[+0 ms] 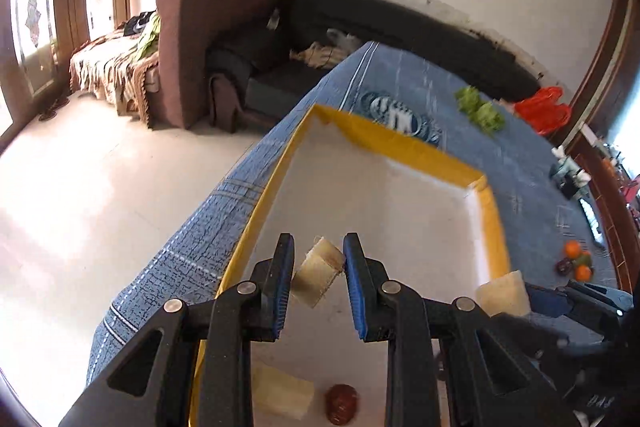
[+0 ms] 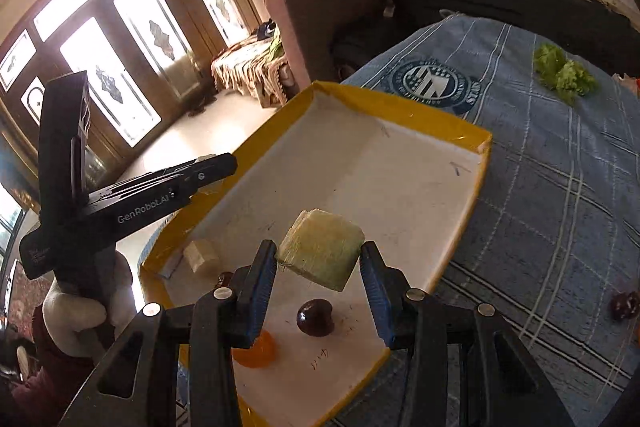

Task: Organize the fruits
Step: 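Carry both white cubes into the yellow tray while both tools open to release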

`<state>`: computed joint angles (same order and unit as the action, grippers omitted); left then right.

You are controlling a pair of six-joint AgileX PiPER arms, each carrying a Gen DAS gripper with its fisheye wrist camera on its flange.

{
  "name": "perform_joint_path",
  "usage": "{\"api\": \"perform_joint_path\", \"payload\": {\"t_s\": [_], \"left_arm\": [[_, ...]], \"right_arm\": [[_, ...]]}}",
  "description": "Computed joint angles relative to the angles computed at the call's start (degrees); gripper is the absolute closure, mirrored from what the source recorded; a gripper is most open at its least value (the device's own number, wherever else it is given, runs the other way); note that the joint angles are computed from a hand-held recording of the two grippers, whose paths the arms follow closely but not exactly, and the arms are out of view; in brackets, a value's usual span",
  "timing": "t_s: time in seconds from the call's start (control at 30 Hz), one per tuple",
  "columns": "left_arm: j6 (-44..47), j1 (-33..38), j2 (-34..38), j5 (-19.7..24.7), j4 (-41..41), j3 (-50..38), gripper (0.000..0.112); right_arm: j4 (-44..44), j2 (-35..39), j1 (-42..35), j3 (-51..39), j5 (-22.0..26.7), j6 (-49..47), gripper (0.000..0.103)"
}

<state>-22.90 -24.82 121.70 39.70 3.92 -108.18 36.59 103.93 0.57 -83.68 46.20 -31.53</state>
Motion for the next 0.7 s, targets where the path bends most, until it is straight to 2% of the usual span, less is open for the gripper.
{"api": "perform_joint_path", "payload": {"t_s": [0.2, 0.37, 0.5, 0.57, 0.7], "left_arm": [[2.9, 2.3, 4.8, 5.1, -4.8, -5.2, 0.088], [1.7, 1.3, 6.8, 8.5, -2.1, -9.2, 0.084], [0.9, 1.2, 5.7, 7.2, -2.5, -7.3, 0.069], [0.5, 1.0, 3.6, 5.4, -3.3, -4.5, 0.066], [-5.0, -1.7, -1.9, 1.9, 2.4, 2.1, 0.058]], "right_arm": [[-8.5, 9.0, 6.3, -7.4, -0.7, 5.9, 0.055], [-11.6, 12.1, 8.6, -9.8, -0.8, 7.4, 0.055], [-14.4, 11.5, 9.5, -9.4, -1.2, 8.7, 0.054], [-14.7, 11.3, 9.6, -9.1, -1.1, 8.3, 0.054], [-10.8, 5.8, 8.5, -3.2, -3.7, 4.1, 0.052]]}}
